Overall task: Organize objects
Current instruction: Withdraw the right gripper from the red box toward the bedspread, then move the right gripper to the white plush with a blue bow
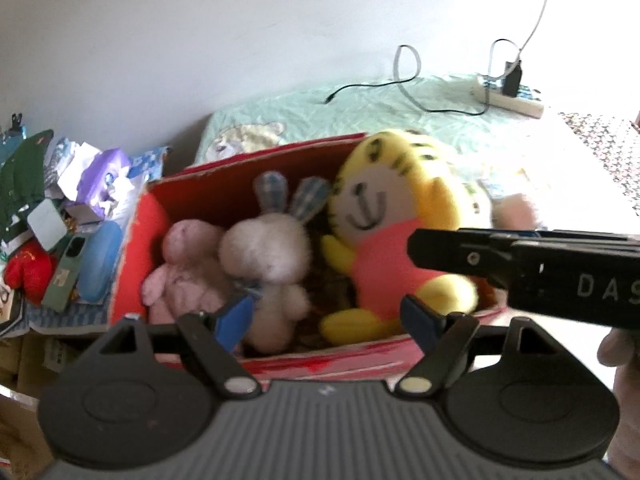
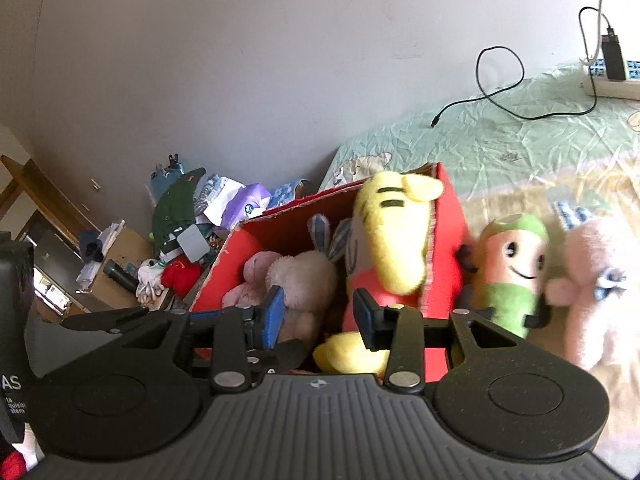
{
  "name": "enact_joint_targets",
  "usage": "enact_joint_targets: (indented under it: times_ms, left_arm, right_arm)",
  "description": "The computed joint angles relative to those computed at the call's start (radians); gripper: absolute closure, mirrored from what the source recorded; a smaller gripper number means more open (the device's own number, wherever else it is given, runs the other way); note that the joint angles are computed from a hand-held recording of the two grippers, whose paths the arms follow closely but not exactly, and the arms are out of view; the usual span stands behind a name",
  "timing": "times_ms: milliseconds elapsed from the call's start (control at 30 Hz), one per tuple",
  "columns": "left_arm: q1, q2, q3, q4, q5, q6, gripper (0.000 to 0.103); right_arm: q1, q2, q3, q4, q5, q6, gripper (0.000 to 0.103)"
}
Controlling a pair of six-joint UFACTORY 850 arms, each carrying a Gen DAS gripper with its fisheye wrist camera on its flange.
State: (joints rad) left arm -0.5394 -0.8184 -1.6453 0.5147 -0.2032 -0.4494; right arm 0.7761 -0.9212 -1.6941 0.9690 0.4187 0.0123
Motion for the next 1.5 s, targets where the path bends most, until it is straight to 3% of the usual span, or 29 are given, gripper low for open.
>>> enact_joint_targets:
  times_ms: [333,633,733,867,1033,1233,1400,1500]
  left_arm:
    - [-0.092,0.009,0.005,-0.036,-0.017,0.003,0.021]
    - [-0.169,-0.056,-0.061,-0.083,-0.056,0.035,0.02]
    - [-0.187,-0.074,-0.074,-0.015,-0.066,-0.039,0.016]
    - [-0.202,-0.103,-0.108,-0.098,-0.091,0.03,0.016]
    - [-0.22,-0.13,-0.123,-0.096,-0.079,0.022,0.016]
    - [-0.226,-0.17,-0.143,-0.174,-0.048,0.092,0.016]
    - [-0.23,-0.196,-0.148,-0.123,0.001,0.064,0.017]
    - [-0.223,-0.219,-0.176,-0.189,0.007,0.134,0.019]
  right_arm:
    - [-0.006,0.144,0.255,-0.171,0.065,0.191,0.061]
    - [-0.025,0.224,0.415,-0.259,0.083,0.316,0.056]
    - [-0.027,0.234,0.451,-0.255,0.088,0.324,0.056]
    - [-0.029,0.241,0.49,-0.211,0.082,0.305,0.056]
    - [-0.039,0.243,0.532,-0.171,0.073,0.317,0.056]
    - [-0.075,0.237,0.574,-0.283,0.071,0.483,0.056]
    - [-0.105,0.21,0.568,-0.385,0.06,0.59,0.056]
    - [-0.118,0.188,0.552,-0.413,0.049,0.623,0.055]
